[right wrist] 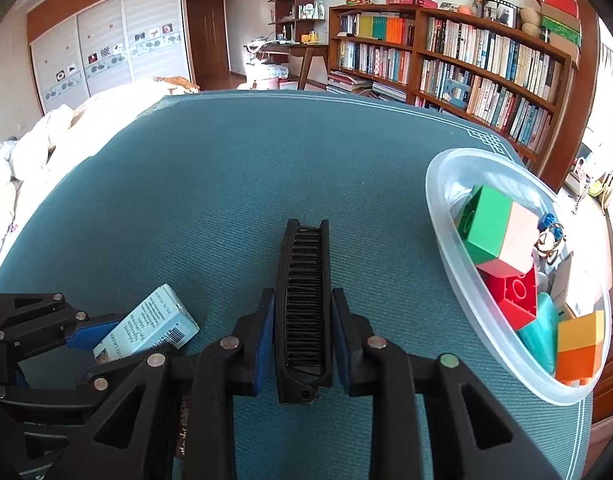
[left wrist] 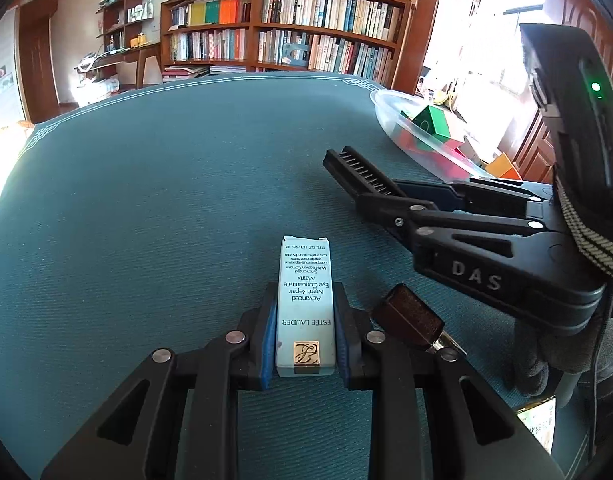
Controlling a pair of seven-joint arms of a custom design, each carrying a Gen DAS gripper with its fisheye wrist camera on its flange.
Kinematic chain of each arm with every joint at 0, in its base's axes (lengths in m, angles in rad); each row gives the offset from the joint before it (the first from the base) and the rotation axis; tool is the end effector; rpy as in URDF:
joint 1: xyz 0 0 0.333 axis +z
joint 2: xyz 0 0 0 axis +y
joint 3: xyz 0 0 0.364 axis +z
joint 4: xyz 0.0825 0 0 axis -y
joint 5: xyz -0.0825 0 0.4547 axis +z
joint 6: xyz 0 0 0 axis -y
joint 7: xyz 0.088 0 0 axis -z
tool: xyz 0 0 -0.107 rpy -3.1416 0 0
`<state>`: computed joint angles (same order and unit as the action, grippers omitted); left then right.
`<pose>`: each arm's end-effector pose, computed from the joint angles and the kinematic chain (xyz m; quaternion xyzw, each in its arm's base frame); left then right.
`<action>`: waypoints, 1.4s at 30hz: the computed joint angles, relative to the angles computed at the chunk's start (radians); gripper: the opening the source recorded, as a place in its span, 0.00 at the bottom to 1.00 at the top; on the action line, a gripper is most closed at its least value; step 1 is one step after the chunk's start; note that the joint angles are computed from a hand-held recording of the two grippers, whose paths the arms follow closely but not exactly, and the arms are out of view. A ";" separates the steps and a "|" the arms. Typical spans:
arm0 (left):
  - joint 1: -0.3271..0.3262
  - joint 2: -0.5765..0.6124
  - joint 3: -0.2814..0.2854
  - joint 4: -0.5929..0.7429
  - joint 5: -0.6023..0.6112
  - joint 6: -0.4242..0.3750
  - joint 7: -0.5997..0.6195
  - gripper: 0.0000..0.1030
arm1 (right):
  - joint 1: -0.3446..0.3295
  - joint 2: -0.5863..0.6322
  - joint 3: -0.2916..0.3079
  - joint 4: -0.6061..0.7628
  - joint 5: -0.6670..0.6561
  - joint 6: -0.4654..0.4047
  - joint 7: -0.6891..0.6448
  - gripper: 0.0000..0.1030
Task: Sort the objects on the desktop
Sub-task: 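Close the left tool on the cream box while the right tool grasps the black comb, then carry the cream box and comb into the clear bowl and open both tools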
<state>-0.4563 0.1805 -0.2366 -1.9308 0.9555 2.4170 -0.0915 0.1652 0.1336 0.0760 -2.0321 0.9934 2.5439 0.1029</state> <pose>0.5423 -0.4356 0.4425 -0.7600 0.5376 -0.2605 0.2559 0.6545 0.1488 0.4248 -0.8829 0.2772 -0.1029 0.3648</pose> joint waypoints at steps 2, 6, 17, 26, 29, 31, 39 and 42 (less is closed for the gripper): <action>0.000 -0.003 0.001 -0.002 0.000 0.000 -0.008 0.25 | -0.013 -0.015 -0.002 -0.002 0.043 -0.040 -0.020 0.29; 0.007 -0.009 0.001 -0.006 -0.006 0.017 -0.013 0.25 | -0.022 -0.060 -0.014 -0.017 0.158 -0.094 -0.086 0.29; 0.013 -0.007 0.005 0.063 0.026 -0.010 0.030 0.25 | -0.059 -0.005 -0.053 0.104 0.267 -0.110 0.053 0.29; -0.007 0.068 0.022 0.205 0.054 -0.021 0.133 0.25 | -0.105 0.058 -0.039 0.191 0.251 -0.035 0.190 0.29; -0.017 0.098 0.034 0.250 0.055 -0.009 0.163 0.25 | -0.112 0.078 -0.034 0.209 0.225 -0.015 0.233 0.29; -0.022 0.119 0.044 0.282 0.051 0.003 0.180 0.25 | -0.117 0.095 -0.030 0.226 0.203 -0.005 0.263 0.29; -0.042 0.205 0.081 0.401 0.012 0.054 0.258 0.25 | -0.139 0.143 -0.013 0.273 0.124 0.007 0.360 0.29; -0.049 0.237 0.097 0.446 -0.008 0.061 0.290 0.25 | -0.149 0.157 -0.004 0.288 0.107 -0.012 0.373 0.29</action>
